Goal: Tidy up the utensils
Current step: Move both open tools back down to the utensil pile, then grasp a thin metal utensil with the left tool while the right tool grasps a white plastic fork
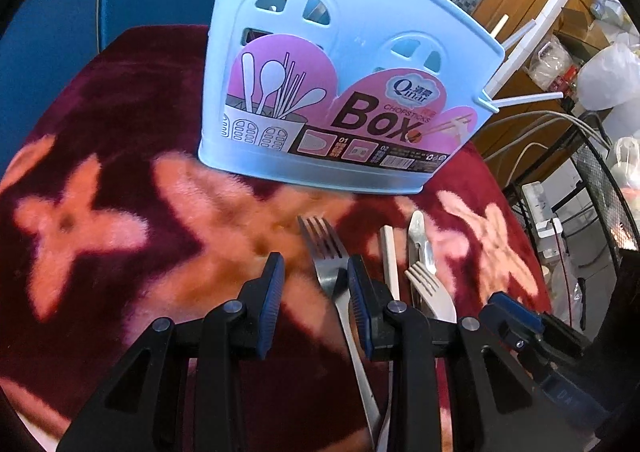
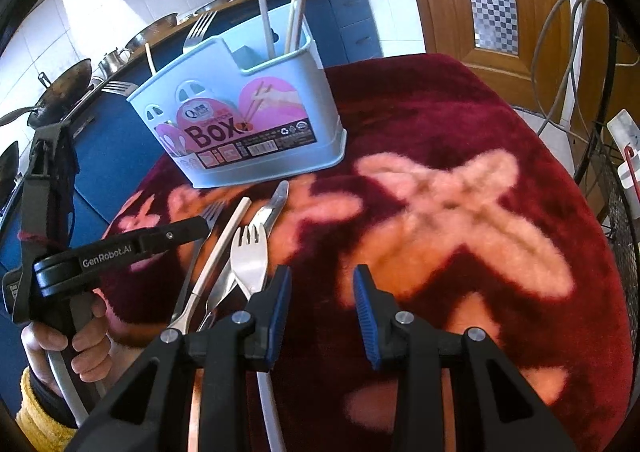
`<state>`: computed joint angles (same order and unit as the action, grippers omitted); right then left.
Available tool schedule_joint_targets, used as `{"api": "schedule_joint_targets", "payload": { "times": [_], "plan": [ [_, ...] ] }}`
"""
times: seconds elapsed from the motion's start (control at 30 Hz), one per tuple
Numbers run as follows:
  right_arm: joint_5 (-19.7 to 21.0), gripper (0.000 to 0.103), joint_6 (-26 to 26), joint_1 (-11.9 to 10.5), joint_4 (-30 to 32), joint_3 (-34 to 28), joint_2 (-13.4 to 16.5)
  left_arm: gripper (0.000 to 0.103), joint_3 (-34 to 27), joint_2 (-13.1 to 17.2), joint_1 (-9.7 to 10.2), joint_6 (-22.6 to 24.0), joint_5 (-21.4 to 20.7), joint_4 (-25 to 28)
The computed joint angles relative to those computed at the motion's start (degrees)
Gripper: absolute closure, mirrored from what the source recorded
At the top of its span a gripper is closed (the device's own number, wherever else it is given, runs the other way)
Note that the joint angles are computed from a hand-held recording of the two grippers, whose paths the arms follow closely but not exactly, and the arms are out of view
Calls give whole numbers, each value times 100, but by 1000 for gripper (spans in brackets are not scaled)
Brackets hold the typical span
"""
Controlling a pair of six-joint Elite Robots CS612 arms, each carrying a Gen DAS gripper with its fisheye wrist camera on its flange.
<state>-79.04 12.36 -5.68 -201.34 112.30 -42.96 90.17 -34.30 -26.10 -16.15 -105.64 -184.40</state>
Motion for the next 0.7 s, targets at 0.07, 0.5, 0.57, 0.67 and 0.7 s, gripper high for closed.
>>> {"api": "schedule_joint_targets", "payload": {
  "times": [0.07,0.5,0.57,0.67,0.7],
  "plan": [
    [5,68,-2,-3,1,-2,3,76,-33,24,24,-11,-122,12],
    [44,68,-9,-20,34,-24,17,100,-221,162,80,-159,-631,-18],
    [93,68,-7,-26,47,-29,18,100,-140,123,75,-170,-523,-163],
    [282,68,21,-58,46,-26,16,100,28,38,70,-156,-313,-477],
    [346,68,33,-67,43,-28,16,101,73,12,66,-155,-247,-563]
  ]
}}
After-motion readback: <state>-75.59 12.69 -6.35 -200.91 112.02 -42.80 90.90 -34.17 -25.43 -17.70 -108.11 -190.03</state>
